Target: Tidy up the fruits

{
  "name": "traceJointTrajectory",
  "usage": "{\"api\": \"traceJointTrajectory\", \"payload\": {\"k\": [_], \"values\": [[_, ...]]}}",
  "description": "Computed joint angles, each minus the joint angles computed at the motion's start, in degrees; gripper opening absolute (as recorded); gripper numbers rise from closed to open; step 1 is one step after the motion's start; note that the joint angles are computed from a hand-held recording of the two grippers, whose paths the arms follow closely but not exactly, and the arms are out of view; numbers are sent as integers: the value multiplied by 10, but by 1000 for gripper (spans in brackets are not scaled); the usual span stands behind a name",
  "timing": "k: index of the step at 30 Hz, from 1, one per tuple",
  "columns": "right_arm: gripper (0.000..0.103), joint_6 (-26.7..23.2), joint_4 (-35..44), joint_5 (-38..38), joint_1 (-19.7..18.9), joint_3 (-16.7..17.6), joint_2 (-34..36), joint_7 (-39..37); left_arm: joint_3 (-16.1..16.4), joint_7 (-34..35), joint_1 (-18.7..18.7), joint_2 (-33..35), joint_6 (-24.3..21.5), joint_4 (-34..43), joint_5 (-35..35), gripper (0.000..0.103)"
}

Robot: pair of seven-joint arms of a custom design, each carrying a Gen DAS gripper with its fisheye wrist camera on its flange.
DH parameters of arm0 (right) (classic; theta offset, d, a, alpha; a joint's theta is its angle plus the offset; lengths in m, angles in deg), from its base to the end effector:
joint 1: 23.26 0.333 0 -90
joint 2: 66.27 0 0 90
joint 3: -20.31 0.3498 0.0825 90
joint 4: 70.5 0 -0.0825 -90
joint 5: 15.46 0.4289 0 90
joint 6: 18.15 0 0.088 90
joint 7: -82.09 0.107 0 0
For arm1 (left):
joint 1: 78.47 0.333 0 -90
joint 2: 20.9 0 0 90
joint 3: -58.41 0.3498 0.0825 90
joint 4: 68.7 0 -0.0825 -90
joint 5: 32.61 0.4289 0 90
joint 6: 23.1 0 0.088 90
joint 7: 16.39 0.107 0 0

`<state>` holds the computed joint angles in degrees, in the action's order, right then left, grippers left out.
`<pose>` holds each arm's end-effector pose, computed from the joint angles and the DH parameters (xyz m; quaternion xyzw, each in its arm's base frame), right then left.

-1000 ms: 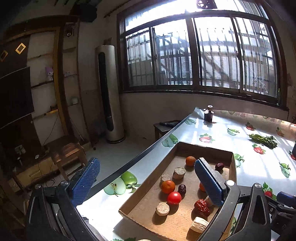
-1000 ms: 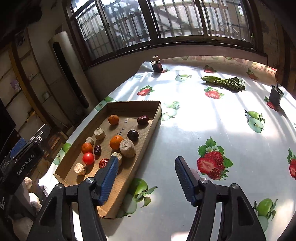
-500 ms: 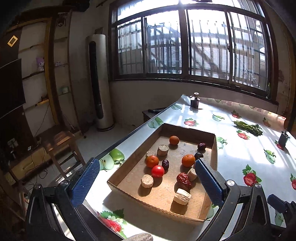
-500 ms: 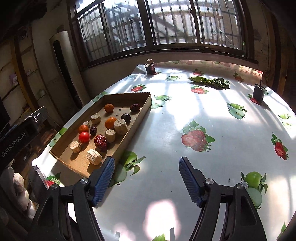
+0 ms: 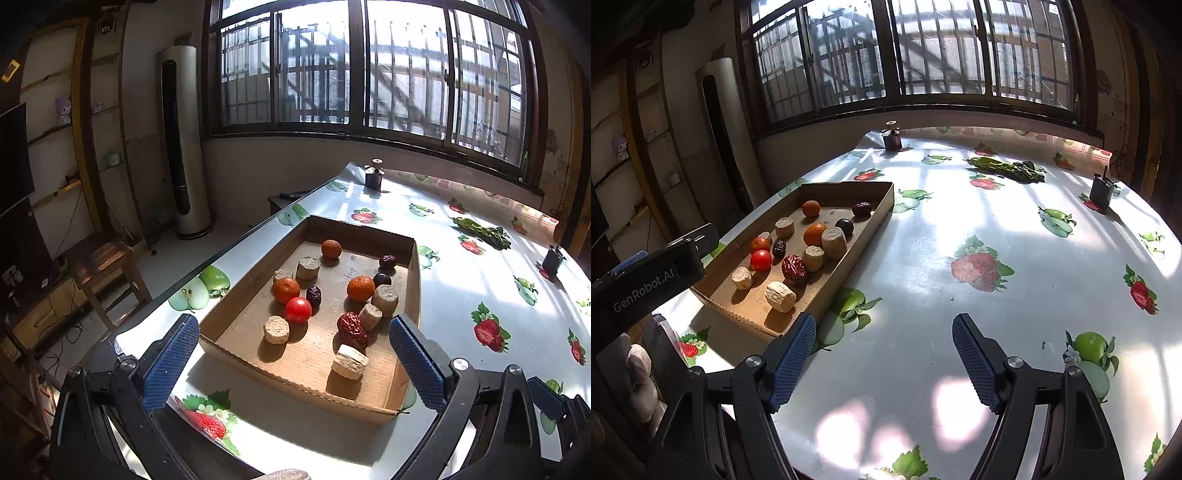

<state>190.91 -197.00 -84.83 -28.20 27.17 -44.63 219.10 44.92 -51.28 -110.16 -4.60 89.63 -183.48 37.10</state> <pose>0.5644 0.1367 0.2946 -0.7859 0.4443 -0.1516 0.4025 0.4925 -0.4015 0.3293 -0.7972 0.3735 -0.2033 0.4286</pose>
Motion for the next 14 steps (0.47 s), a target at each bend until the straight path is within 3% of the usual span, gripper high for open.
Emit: {"api": "traceJointTrajectory", "payload": {"k": [6,14], "values": [[81,4,-22,43,14,0,-9,-63,1,-7,7,-5,16,-11,-3,103],[83,1,-24,31,6,17,-8,-67,-1,-7,19,-22,49,-31,-5,103]]}}
